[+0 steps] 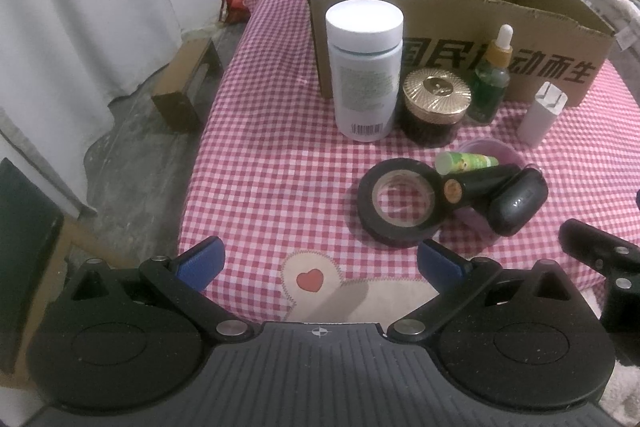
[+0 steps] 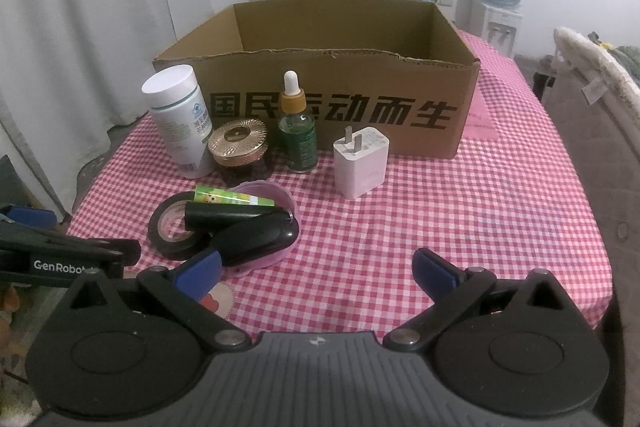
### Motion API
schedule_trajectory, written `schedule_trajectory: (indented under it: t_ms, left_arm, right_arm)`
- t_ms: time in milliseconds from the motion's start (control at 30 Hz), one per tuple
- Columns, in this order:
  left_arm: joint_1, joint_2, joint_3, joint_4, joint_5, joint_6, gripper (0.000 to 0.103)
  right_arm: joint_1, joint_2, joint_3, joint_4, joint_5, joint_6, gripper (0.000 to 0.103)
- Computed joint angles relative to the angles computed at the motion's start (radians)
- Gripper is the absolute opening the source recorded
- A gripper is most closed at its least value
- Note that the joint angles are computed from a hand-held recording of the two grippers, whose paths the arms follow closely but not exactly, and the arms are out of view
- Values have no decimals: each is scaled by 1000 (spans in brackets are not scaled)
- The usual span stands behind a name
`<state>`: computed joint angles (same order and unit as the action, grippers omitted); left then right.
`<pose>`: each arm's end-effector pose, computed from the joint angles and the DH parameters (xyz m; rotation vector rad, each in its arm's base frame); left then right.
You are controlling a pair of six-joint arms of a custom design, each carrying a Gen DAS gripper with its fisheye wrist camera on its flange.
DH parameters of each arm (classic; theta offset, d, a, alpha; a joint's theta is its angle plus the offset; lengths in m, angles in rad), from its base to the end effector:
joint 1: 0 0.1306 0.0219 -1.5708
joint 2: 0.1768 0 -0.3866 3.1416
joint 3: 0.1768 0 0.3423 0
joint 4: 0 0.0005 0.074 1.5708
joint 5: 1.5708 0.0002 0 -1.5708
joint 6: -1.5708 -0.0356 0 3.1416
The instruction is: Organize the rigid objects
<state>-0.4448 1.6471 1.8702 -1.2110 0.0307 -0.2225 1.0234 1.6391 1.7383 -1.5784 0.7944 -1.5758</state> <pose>0.4621 -0.2220 0.4890 0.8505 2.4176 -0.1244 0.2642 0.3837 0.4410 0.6838 2.2470 -0.1602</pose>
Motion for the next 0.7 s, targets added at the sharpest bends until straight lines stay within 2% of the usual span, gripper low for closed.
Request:
schedule_trajectory:
  t_ms: [700]
  left_arm:
    - [3, -4, -12, 7, -1, -2, 103]
  right_arm:
    - [-5, -10, -16, 33, 1, 17, 103]
